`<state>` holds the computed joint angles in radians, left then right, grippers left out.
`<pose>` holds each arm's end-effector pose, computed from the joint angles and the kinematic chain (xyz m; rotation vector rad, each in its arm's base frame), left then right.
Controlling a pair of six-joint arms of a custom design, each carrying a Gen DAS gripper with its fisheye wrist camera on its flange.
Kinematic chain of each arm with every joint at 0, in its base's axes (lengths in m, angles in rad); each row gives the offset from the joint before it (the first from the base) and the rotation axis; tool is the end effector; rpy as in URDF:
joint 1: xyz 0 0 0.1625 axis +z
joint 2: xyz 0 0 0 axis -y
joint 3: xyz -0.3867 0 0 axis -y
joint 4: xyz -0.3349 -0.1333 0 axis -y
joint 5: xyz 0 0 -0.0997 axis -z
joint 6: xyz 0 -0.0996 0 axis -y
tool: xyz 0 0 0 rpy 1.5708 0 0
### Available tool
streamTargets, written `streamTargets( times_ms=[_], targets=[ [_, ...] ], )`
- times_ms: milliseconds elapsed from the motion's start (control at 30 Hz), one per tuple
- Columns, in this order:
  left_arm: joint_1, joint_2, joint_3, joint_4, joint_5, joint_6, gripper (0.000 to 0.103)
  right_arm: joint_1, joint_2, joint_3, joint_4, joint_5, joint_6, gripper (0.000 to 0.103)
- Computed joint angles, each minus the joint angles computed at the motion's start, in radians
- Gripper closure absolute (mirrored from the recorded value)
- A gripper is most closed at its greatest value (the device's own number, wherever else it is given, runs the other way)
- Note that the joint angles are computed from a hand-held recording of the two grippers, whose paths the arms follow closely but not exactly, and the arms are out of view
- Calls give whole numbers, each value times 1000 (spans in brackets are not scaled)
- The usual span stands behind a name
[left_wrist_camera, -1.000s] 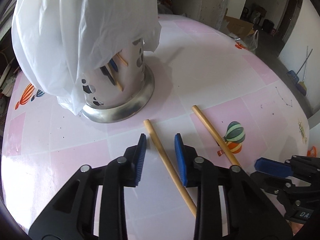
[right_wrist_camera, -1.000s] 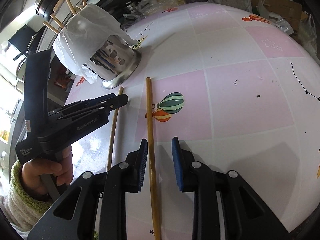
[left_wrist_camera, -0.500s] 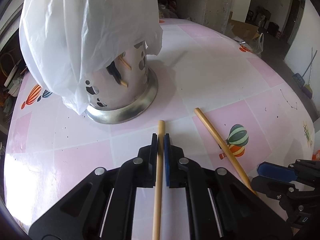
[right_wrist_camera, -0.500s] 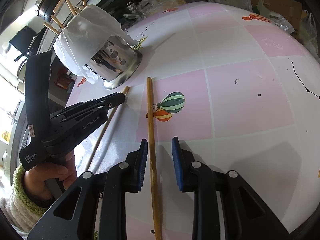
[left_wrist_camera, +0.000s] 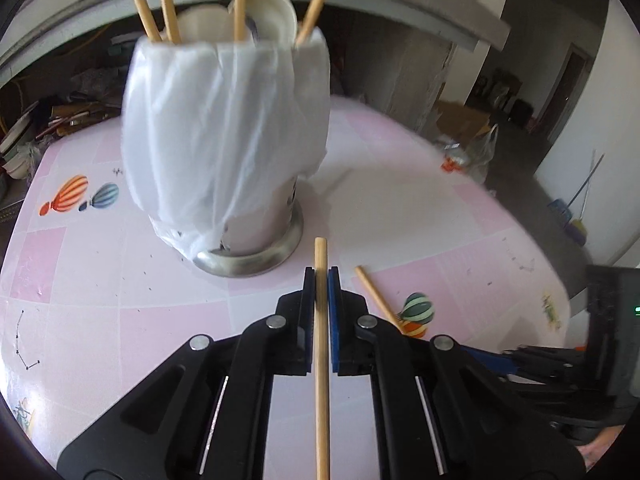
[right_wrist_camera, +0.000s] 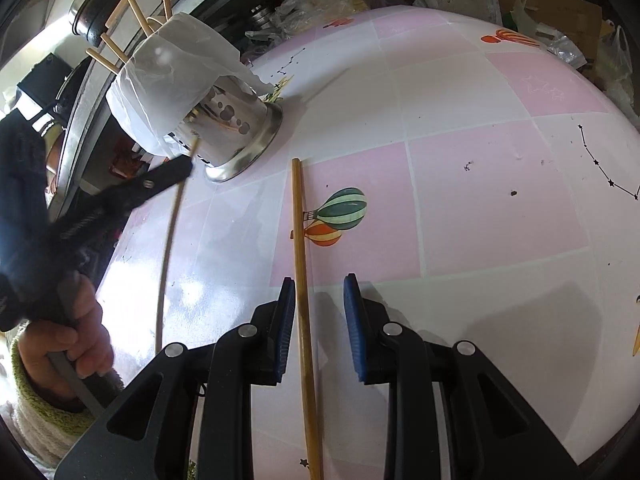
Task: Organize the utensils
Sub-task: 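Close the left tool on the separated chopstick and lift it, then close the right tool on the other chopstick while the left tool holds its chopstick up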
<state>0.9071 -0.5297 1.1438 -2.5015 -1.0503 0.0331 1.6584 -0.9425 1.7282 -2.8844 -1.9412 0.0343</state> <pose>-0.3051 -0.6869 0.1138 0.8065 2.5537 -0.6270 0.1491 -0.5861 0.2085 -0.0649 -2.7109 0.7615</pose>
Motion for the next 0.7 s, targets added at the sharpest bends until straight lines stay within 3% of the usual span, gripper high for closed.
streamTargets(
  times_ms=[367,700],
  targets=[
    [-22,-151,166,-212,-118,58,98,11,-6,3,-1,-12,-8,78],
    [-27,-229,254,-312,-153,62,98,28,-1,-3,5,-30,-6,78]
  ],
)
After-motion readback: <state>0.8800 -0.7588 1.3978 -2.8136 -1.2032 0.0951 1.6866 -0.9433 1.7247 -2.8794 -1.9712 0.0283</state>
